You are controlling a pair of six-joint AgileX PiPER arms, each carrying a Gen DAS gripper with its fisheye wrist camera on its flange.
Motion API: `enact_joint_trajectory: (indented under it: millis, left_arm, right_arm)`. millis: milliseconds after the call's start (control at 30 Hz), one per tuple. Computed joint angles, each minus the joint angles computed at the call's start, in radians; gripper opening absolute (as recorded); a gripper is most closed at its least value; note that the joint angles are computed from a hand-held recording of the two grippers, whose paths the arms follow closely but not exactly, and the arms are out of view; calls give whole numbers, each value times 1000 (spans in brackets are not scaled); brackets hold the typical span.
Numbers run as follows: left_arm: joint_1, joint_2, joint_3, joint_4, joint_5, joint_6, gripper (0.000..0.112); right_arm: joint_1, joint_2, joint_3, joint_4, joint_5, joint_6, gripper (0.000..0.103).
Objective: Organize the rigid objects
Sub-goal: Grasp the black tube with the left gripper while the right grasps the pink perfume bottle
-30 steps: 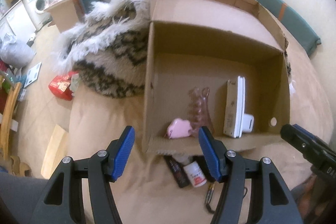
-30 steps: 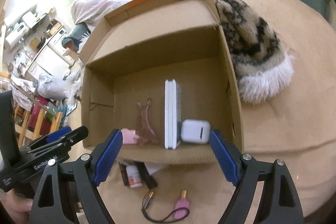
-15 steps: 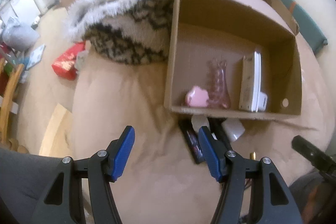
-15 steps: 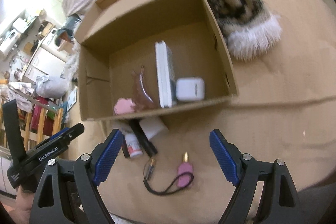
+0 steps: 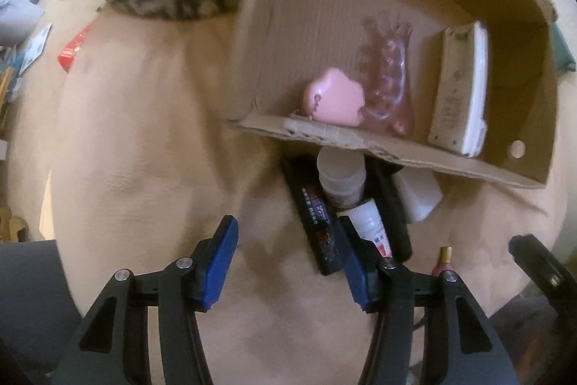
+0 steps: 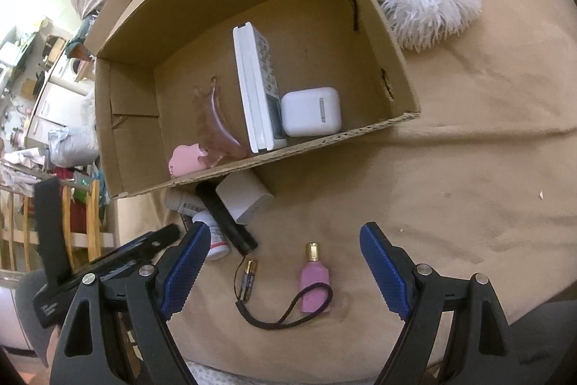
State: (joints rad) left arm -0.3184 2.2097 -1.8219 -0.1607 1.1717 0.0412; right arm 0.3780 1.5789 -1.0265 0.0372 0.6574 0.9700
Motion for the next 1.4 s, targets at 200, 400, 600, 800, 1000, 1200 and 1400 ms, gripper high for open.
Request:
enact_joint_trajectory:
  millis: [200,400,600,800,1000,1200,1400]
  left_arm:
    - [-39,75,-76,44,19,-52,52]
    - [-70,84,-94,82,36,-29,20]
    - [-52,79,-93,67,45,-29,16]
    - [-38,48,-31,83,4,-30,16]
    - [-6,21,25,75,-37,-38,16]
    - [15,-16,67,82,-68,-44,16]
    - [69,-134,155,73,-84,-38,16]
  right_arm:
    - [-11,18,-17,21,10,-25,90]
    - [-44,49,-1,135,37,-111,90]
    - [-70,129,-10,275,63,-256,74]
    - [-43,242,-96,267,136,-309,48]
    - [9,227,-129,113,147,-216,26]
    - [53,146,-114,-71,109,-48,26]
    - [129,56,-83,-202,74,72,26]
